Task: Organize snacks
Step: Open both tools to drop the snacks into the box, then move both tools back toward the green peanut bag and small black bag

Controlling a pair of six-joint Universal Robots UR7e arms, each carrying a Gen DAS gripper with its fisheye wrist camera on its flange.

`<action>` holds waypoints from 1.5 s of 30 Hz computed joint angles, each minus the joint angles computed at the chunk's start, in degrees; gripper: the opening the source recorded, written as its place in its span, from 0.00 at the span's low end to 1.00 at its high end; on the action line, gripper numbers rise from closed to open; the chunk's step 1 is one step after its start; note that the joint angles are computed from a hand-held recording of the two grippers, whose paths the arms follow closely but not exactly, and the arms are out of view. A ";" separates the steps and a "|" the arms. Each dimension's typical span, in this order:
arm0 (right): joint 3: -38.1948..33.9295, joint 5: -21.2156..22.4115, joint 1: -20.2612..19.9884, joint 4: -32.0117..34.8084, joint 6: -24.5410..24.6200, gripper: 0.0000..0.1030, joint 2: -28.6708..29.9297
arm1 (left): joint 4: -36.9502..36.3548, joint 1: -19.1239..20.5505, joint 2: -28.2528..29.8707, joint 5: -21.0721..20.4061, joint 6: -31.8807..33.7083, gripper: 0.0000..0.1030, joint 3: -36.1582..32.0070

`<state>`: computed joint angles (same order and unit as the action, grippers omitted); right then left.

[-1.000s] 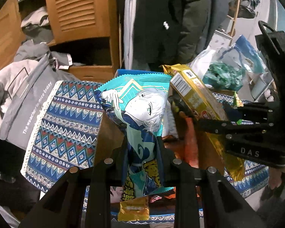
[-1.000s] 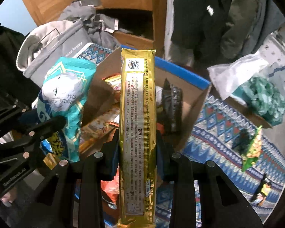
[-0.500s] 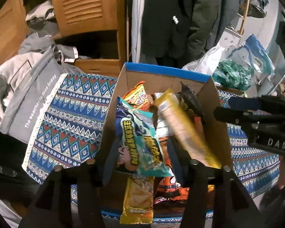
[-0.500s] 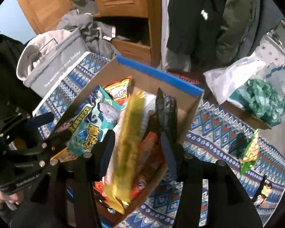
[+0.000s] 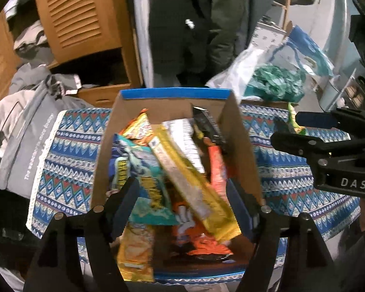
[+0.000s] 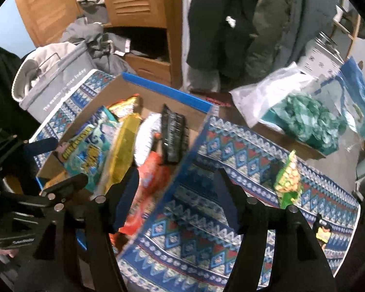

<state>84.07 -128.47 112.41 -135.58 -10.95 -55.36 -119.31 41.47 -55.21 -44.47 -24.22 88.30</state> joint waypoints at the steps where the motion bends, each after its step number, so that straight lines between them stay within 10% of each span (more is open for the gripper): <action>1: 0.42 -0.05 -0.17 -0.06 0.15 0.63 -0.52 | 0.02 -0.20 0.31 -0.26 0.18 0.75 -0.17; 45: 14.40 -9.42 -13.84 -1.61 4.62 0.73 -22.19 | 6.35 -3.75 16.07 -13.19 -1.06 0.78 -11.55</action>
<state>98.48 -137.89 98.57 -137.19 -6.33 -77.56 -112.96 37.72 -39.13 -57.66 -25.28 76.74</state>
